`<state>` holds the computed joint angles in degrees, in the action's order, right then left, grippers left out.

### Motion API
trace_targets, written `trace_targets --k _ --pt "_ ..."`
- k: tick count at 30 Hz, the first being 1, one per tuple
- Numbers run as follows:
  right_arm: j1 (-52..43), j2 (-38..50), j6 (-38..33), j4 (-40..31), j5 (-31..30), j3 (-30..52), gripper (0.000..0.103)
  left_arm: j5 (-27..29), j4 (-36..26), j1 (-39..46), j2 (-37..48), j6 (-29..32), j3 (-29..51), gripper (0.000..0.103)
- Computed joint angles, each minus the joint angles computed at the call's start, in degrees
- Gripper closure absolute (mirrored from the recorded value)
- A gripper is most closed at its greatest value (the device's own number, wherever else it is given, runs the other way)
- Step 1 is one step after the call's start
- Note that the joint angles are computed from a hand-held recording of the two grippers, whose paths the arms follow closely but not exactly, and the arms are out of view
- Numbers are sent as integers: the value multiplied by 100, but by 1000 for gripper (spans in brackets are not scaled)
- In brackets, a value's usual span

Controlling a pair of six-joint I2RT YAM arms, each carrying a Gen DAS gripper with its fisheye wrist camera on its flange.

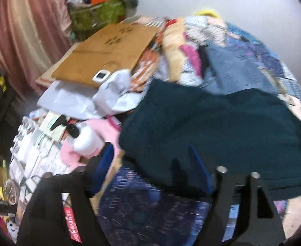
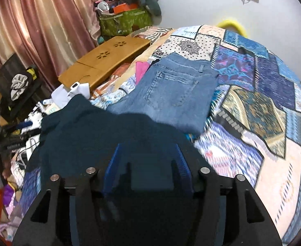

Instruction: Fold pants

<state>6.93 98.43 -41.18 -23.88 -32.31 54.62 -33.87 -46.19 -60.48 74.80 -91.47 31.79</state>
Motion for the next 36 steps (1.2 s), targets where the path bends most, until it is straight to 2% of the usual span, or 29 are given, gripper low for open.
trace_targets --k 6,10,12,13,16,22,27,31,33,36 --pt "-662 -482 -632 -239 -101 -754 49 -129 139 -264 862 590 937 19" --pt "-1171 -472 -1056 -222 -129 -1268 48 84 537 -270 1437 1026 1345 19" --pt "-1602 -643 -1333 -134 -410 -1555 38 249 706 -299 1774 1232 1559 19" --pt "-1740 -719 -1477 -242 -428 -1593 37 316 702 -328 1928 1278 1669 19" --pt "-2054 -874 -1827 -547 -452 -1579 37 163 312 -542 2324 934 1987 17" --pt "-2578 -1106 -2476 -737 -546 -1711 37 232 -272 -1012 2298 377 2260 16" --pt "-2638 -1116 -2610 -827 -875 -1781 37 211 -886 -1266 2865 567 2957 16" --pt "-2425 -1247 -2578 -709 -930 -1963 37 -58 -1494 -1393 3377 672 3700 16" --pt "-2184 -1270 -2517 -558 -824 -2056 37 -255 -1484 -1422 3393 843 3878 16" --pt "-1962 -1252 -2578 -466 -685 -2161 37 -262 -1062 -1338 3343 1405 3927 16"
